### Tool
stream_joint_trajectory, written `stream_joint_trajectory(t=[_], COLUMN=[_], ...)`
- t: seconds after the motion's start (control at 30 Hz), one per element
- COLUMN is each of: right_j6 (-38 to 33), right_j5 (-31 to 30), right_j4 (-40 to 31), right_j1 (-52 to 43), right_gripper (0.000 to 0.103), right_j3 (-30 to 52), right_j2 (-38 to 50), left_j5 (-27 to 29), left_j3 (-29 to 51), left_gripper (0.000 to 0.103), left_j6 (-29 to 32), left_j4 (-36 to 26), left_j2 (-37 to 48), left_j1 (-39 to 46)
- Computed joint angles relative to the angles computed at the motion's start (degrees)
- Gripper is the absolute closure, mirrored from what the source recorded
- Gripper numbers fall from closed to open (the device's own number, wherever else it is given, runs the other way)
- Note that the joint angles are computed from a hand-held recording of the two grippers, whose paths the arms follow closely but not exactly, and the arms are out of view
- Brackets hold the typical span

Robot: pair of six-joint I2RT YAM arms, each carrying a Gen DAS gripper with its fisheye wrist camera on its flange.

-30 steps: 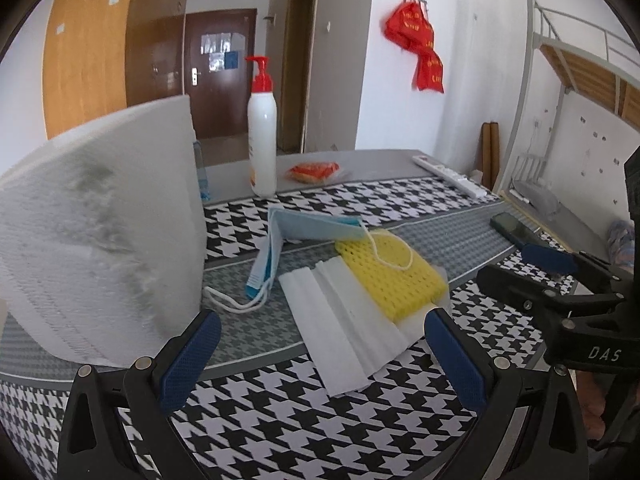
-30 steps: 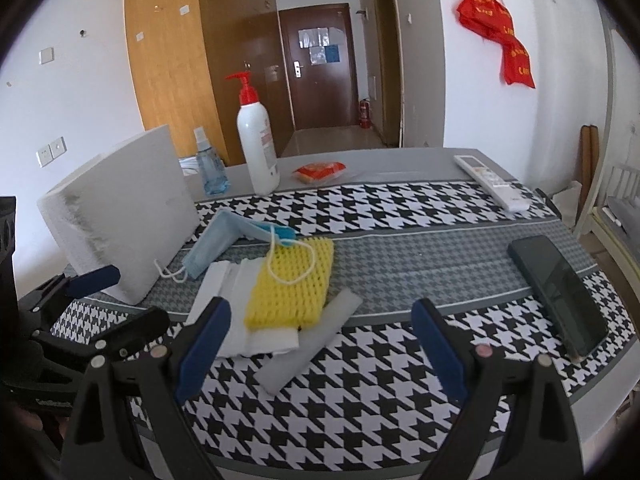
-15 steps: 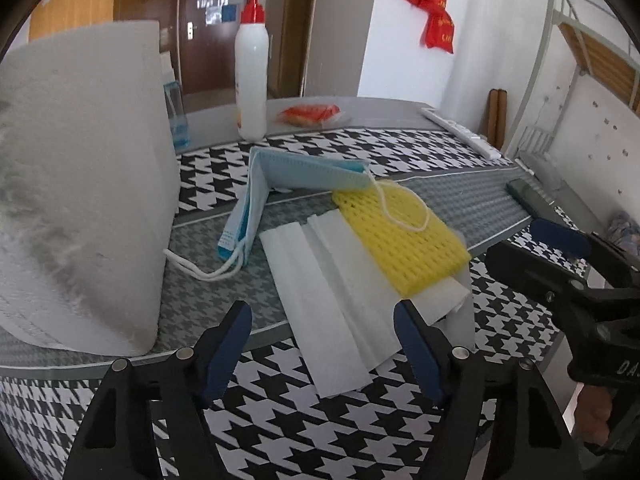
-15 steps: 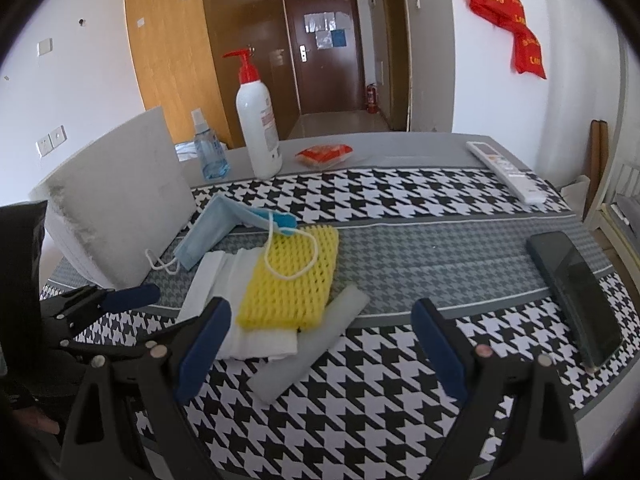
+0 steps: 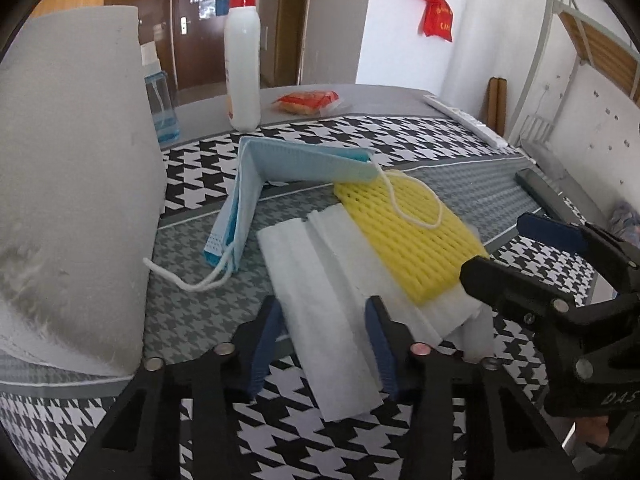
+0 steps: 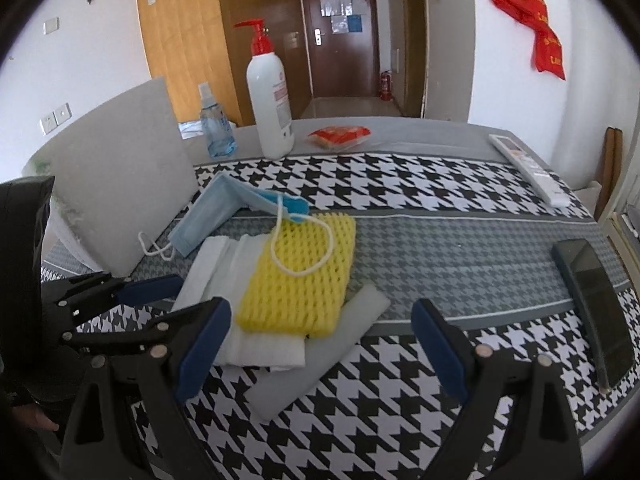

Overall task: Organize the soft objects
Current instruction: 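Lower the left tool onto the white wipes while the right tool descends onto the yellow sponge, then close the left tool on the white wipes while the right tool grasps the yellow sponge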

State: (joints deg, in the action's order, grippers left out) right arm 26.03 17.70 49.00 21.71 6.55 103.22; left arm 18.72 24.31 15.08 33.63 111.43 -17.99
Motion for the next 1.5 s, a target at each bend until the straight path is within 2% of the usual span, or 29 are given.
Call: stream_joint_trajectory(t=[0.1,0.2,0.33,0.67,0.73,0.83,0.87,0.97,1.33,1.5], right_j6=[-0.23,-0.74,-1.22,-1.25,-0.98,-1.19,-1.28,-1.43,1.15,3.38], right_j5=[-0.04,-0.38,-1.55,-1.83,-1.03,-0.82,-1.09,-1.33,4.50,7.50], right_j4=[-0.51,-1.73,-3.62,-7.31,-8.69,-9.15,-9.93,-10.53,-13.54,-16.96], right_j1=[0.57,0.37,-0.11,-0.09,0.00,-0.68,-1.05,-1.24,2.52,4.84], right_gripper=[0.011,0.015,0.024,0.045,0.052,0.070,0.080,0.090,0.091,0.091], right_j3=[1.02,2.25,3.89,7.22,8.08,8.46,8.70,8.26,2.30,0.06], right_j2=[1.06,1.78,2.41,4.49,4.75,4.30,4.02,3.07,-8.98,-14.99], left_j5=[0.57,1.99,3.98,5.32,5.25,5.23,5.20,5.23,7.34,8.11], left_j3=[1.00,1.53,2.06,1.74,1.71,1.63,1.57,1.06,-4.14,-6.61], left_gripper=[0.086,0.093,0.097,0.097,0.097,0.097,0.097,0.097,0.099,0.099], left_j6=[0.09,0.79,1.59,2.17,2.10,1.99,1.96,1.85,2.77,3.06], left_j4=[-0.82,-1.93,-3.45,-3.58,-3.45,-3.28,-3.18,-2.74,1.01,1.44], left_j2=[0.39,0.38,0.39,0.05,0.08,-0.09,-0.17,-0.67,-6.66,-10.89], left_j1=[0.68,1.19,1.57,2.00,1.90,1.94,1.98,2.17,4.55,6.42])
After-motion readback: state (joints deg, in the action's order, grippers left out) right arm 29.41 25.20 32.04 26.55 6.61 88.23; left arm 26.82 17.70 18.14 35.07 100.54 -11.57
